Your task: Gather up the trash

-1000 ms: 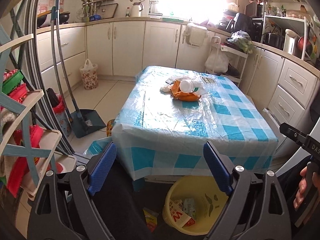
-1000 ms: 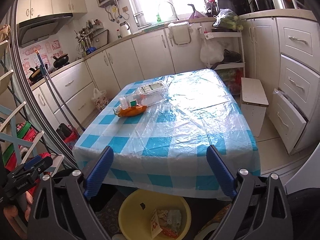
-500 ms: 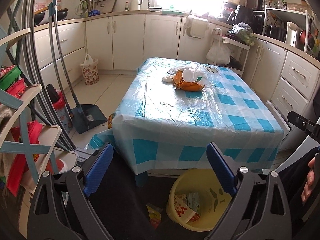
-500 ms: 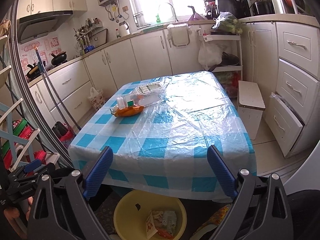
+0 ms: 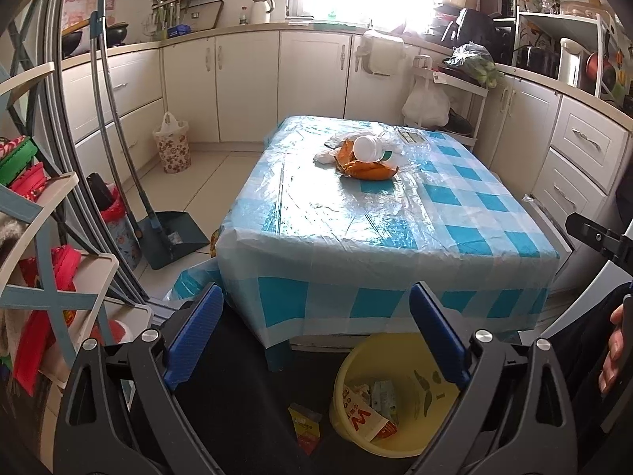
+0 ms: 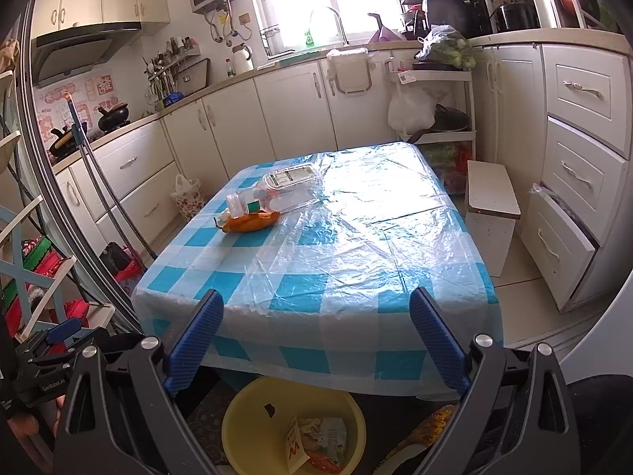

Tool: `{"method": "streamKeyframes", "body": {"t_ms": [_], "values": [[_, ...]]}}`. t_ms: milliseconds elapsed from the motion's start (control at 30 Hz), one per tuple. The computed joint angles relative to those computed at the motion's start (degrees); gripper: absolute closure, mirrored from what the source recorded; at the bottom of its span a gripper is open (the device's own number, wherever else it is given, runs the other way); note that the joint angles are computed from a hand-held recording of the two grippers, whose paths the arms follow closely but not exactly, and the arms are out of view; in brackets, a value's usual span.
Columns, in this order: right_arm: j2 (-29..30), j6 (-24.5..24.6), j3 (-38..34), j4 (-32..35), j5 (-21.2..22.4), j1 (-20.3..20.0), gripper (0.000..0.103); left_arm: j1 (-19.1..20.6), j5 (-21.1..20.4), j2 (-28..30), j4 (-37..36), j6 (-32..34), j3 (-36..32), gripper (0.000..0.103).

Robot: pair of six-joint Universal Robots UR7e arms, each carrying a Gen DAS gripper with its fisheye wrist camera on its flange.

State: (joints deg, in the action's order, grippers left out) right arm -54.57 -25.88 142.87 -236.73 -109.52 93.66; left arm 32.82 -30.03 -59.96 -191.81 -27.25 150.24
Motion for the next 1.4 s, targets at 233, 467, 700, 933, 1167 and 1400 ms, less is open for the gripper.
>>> {"method": "streamKeyframes", "body": {"t_ms": [233,467,700,933,1167,1400], "values": [[-0.1,-0.1,0.0,0.0,0.0,0.0,0.012,-0.1,-0.4,0.8,-3.4,2.1,0.3,0.011],[-0.2,-0.1,0.1,0.0,0.2,-0.2,0.012,-0.4,-0.9,1.2,-4.8,3.4,0.4,0.011],[-0.6,-0.4,0.1,0.2,0.6,-0.6,0.012,-0.6,-0.7,1.2,-4.9,3.2,0.6,0.011],[-0.7,-0.4,0.1,0.1,0.5,-0.5,0.012,-0.7,-0.5,1.2,-4.9,3.0,0.7,0.009],[-1.2,-0.7,0.1,0.4,0.4,-0.6,0.012,-0.3,-0.9,0.3,-3.3,2.2,0.6,0.007],[-0.9,-0.8,0.1,0.1,0.3,-0.4,0.012,-0.1,-1.3,0.1,-2.8,2.3,0.4,0.007]]}}
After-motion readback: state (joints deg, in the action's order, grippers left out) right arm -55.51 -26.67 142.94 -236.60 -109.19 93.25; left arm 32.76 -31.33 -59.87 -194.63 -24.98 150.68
